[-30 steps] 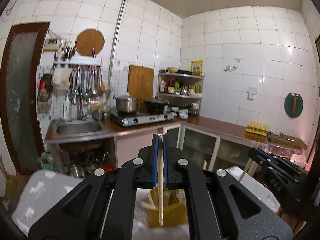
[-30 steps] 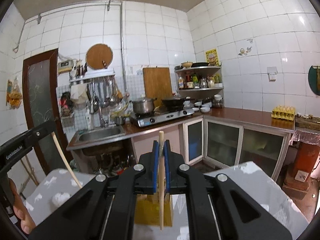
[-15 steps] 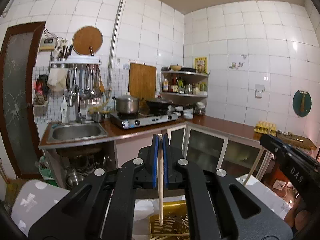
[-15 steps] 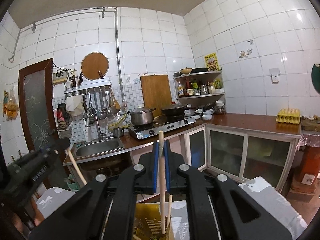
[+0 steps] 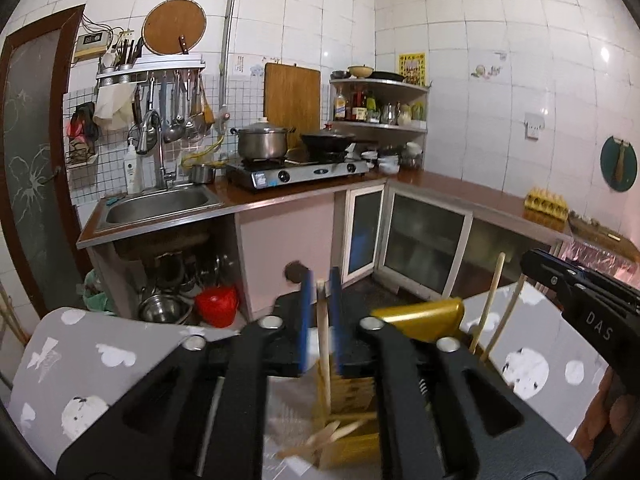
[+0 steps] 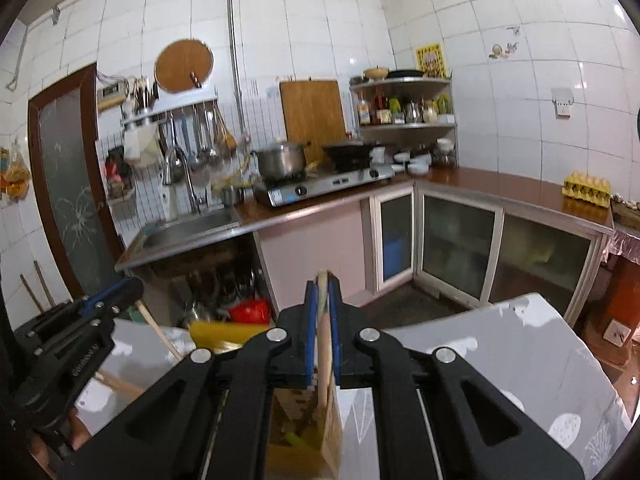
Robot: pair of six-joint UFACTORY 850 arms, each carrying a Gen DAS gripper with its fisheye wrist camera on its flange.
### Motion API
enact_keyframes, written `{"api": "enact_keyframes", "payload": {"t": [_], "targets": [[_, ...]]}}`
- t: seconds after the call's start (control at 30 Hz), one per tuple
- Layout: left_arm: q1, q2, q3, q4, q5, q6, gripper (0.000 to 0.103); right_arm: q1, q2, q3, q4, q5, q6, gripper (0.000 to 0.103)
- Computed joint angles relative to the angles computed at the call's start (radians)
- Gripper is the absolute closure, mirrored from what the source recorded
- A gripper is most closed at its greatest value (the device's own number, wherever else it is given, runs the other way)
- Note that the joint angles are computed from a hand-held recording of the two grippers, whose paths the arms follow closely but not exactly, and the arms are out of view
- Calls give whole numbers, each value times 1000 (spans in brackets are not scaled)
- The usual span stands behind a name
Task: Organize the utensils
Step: 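Lower the chopsticks into the yellow holder while both tools open to release, then move the right tool to the light-blue spoon and grasp its handle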
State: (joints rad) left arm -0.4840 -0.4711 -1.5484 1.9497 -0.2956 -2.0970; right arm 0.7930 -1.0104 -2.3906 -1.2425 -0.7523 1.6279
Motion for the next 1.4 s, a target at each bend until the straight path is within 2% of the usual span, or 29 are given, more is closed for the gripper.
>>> {"api": "enact_keyframes", "payload": {"t": [0.03,0.07,0.1,0.3,0.37,0.53,0.8,1.1,1.33,1.4], "targets": [[0,17,19,0,-11,-1,60,4,12,20,0,-16,5,77],[-1,42,48,40,-29,-44,51,9,36,59,-10,-30,30,65],[-2,73,83,87,-54,-97,39,16,68,109,-35,-42,71,46],[-4,241,241,109,-93,-104,6,64,234,344,-81,-121,179,42],[-4,300,304,124,-104,-130,5,84,277,401,-64,-155,192,41],[12,403,419,63,-47,-114,5,136,354,514,-6,-223,222,40],[1,508,618,8,-90,-108,5,226,410,651,51,-280,310,40],[-34,599,797,71,-126,-198,5,304,389,725,176,-337,392,40],[-36,609,873,146,-141,-278,5,319,359,765,328,-319,444,40],[-39,596,877,137,-156,-250,5,322,354,770,361,-312,458,40]]}}
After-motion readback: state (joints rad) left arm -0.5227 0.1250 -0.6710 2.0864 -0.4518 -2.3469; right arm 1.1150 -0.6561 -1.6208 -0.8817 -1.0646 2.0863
